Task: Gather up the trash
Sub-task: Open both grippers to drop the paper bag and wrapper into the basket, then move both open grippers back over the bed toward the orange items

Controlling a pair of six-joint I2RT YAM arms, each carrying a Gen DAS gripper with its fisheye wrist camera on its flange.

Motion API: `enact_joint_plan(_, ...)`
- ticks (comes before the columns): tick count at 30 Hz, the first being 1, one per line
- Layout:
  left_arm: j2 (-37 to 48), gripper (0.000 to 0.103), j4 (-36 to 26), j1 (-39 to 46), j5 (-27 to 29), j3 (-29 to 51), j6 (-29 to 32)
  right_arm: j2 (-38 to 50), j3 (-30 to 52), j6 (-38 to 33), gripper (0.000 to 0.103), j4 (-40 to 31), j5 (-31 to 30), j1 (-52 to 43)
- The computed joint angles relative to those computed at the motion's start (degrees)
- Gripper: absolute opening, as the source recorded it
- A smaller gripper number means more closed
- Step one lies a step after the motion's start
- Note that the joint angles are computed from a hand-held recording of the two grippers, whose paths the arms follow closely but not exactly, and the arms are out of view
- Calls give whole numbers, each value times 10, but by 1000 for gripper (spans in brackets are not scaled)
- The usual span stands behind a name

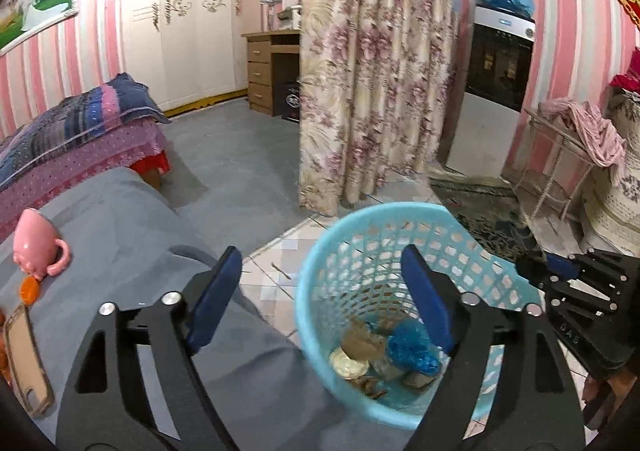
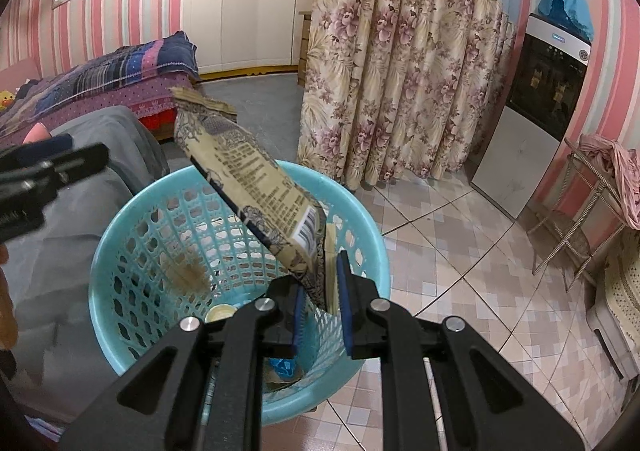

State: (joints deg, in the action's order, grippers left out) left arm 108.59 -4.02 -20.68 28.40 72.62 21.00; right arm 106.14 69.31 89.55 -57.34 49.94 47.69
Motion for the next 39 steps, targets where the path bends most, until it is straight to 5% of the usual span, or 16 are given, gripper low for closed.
enact_joint_plan(15,19,93,-17,113,10,28,2,57,45,-34,18,38,-15,-23)
enact_joint_plan(17,24,94,-25,126,6,38,-2,63,52,-32,34,40,-17,-24)
enact_joint_plan(19,28,94,-32,138,12,48,-6,81,75,-12,73,11,-6,-21)
enact_joint_plan(27,23,94,-36,184,26,60,-5,118,141,27,93,-57,9,-11)
enact_joint_plan(39,33,97,-52,295,34,95,35,238,367,-44,94,-87,39,2)
